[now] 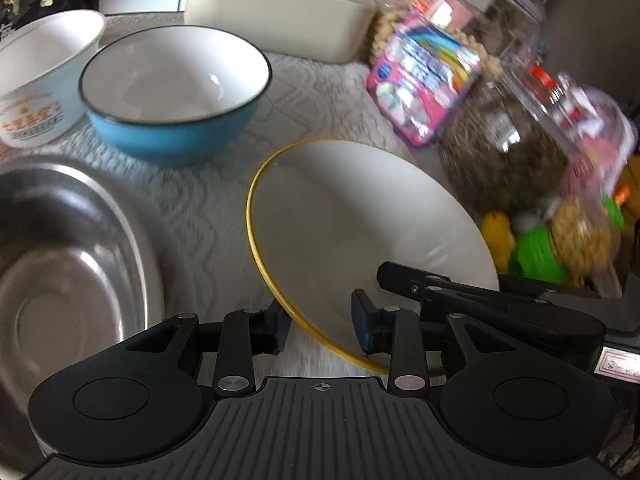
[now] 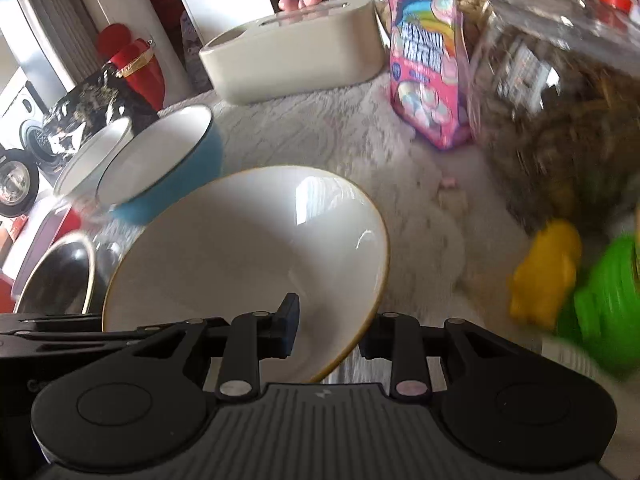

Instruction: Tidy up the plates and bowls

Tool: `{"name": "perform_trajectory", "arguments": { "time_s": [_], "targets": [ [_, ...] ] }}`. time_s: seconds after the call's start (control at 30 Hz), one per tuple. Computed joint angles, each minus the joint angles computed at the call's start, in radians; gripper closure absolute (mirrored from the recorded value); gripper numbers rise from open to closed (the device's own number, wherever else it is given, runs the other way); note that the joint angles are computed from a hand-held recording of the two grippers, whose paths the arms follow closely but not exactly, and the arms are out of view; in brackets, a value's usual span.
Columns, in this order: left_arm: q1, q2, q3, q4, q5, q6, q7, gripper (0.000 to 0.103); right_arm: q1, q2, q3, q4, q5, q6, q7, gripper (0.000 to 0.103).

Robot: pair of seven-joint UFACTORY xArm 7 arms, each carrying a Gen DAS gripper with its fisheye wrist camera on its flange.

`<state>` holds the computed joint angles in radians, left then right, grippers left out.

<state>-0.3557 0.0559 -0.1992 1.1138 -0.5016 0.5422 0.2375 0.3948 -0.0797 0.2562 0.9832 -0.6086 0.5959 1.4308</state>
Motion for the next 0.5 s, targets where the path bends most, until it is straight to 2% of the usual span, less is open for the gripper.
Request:
{"name": "perform_trajectory", "arguments": {
  "time_s": [0.2, 0.5],
  "targets": [
    [-0.006, -0.061, 0.007, -0.066, -0.025, 0.027, 0.027, 0.068, 0.016, -0.039, 0.024, -0.046, 0.026, 0.004, 0.04, 0.074],
    [-0.02, -0.096, 0.022, -0.094, -0.049, 0.032, 0.045, 0.069, 0.015, -0.055, 0.048, -0.056, 0.006, 0.025, 0.064, 0.074]
  ]
}}
